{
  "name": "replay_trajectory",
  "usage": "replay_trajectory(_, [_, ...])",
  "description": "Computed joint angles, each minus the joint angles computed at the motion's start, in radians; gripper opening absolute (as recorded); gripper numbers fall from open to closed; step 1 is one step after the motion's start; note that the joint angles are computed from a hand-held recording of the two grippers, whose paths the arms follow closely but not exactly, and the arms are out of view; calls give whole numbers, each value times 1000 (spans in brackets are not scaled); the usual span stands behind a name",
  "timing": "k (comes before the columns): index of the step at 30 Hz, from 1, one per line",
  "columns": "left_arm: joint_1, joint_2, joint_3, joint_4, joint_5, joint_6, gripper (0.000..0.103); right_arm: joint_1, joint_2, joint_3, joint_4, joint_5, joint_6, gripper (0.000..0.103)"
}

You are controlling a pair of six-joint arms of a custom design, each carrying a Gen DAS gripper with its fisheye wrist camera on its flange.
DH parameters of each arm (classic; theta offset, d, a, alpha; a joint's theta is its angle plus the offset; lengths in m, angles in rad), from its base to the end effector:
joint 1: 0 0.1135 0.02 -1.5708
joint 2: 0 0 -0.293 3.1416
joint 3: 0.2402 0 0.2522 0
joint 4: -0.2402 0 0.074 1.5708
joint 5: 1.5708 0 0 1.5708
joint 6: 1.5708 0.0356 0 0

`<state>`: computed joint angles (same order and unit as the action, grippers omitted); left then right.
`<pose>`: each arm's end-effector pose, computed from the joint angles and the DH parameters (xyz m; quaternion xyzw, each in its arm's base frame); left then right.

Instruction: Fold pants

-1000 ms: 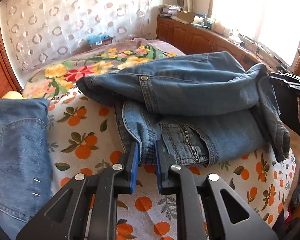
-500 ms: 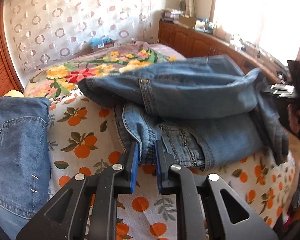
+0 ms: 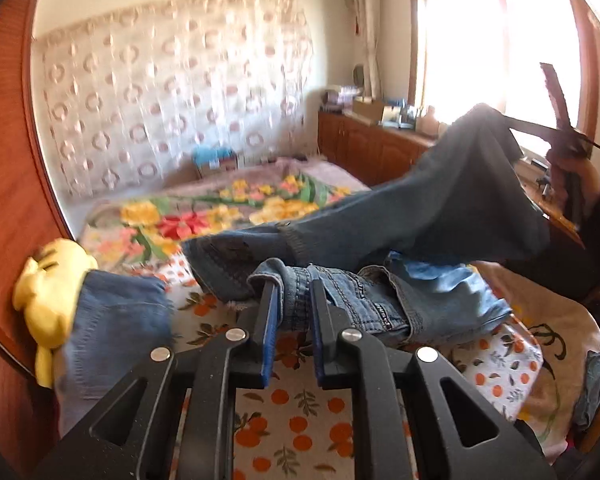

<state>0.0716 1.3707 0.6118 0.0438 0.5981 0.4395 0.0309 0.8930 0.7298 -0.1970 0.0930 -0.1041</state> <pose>0.2596 -0.0015 0.2078 0.2792 0.8324 -0.1591 0.4514 0.1902 0.0026 0.3226 -0.0290 0.8214 -0.0590 0.5666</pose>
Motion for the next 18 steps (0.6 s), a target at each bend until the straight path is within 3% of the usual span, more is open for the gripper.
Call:
replay_trajectory(4, [174, -175, -54, -152, 135, 120, 16, -20, -24, 71, -51, 45, -12, 1])
replay_trajectory(8, [402, -199, -128, -358, 248, 402, 16, 52, 2, 46, -56, 162, -14, 1])
replay_trajectory(10, [447, -161, -188, -369, 216, 507, 16, 160, 78, 32, -59, 289, 27, 1])
replay_trajectory(12, [495, -79, -251, -355, 191, 618, 17, 170, 187, 6, -16, 314, 40, 1])
replay_trajectory(15, [527, 18, -317, -251, 169, 652, 17, 139, 330, -38, 78, 270, 76, 1])
replay_trajectory(18, [580, 11, -293, -355, 205, 719, 24, 97, 446, -19, 130, 203, 98, 1])
